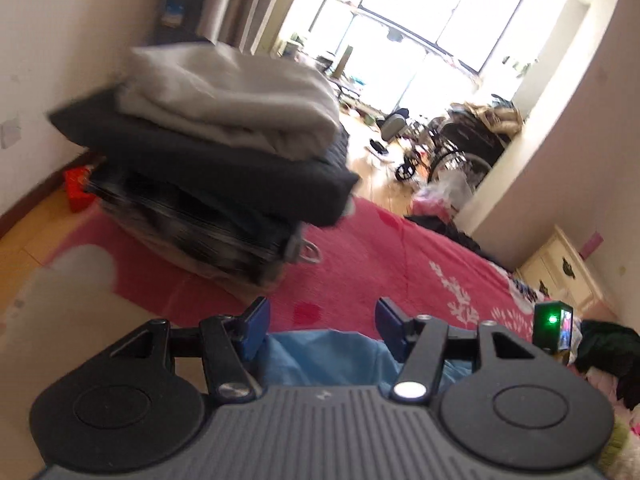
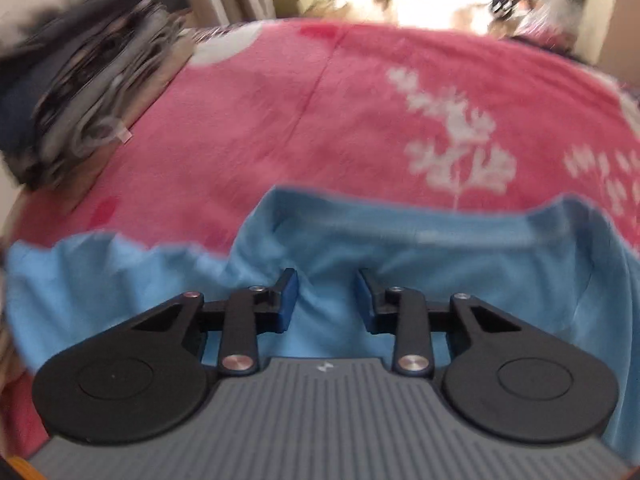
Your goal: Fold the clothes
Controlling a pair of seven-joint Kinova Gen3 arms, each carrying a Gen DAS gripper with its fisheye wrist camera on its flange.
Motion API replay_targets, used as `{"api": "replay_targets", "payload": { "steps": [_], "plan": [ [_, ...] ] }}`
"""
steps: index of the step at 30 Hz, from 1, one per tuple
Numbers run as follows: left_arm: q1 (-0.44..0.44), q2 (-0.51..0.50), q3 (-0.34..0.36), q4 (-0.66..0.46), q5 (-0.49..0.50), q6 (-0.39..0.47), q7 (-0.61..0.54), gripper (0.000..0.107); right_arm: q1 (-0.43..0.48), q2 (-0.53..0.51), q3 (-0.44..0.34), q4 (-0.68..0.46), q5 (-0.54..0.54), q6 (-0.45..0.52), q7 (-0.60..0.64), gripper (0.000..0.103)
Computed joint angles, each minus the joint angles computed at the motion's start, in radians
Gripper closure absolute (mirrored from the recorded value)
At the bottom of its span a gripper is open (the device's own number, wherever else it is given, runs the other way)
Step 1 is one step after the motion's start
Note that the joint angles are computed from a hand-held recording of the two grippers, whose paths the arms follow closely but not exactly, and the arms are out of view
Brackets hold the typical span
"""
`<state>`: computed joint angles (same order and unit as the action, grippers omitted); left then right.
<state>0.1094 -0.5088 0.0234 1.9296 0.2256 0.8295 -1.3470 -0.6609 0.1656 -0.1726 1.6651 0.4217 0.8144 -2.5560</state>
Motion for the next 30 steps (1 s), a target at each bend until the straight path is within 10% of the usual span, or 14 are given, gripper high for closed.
{"api": "replay_targets", "payload": {
  "steps": [7, 15, 22, 30],
  "plan": [
    [-0.066, -0.041, -0.027, -0.137, -0.128, 0.116, -0.061, 0.048, -0.266, -0.019, 0.211, -0.014, 0.214, 0.094, -0.277, 0.072],
    [-0.075, -0.019, -0.117, -0.115, -0.082, 0.204, -0.111, 0.049, -0.165, -0.119, -0.108, 0.023, 0.237, -0.088, -0.086, 0.061],
    [-0.143, -0.020, -0.163, -0.260, -0.188, 0.297, -0.247, 0.049, -0.130, 0.008, -0.381, -0.078, 0.272, 0.008, 0.197, 0.056],
    [-0.180, 0.010, -0.175, -0.302, -0.224, 0.335, -0.338, 0.044, -0.436, 0.078, -0.137, -0.113, 0.290, 0.040, 0.393, 0.060]
  ]
}}
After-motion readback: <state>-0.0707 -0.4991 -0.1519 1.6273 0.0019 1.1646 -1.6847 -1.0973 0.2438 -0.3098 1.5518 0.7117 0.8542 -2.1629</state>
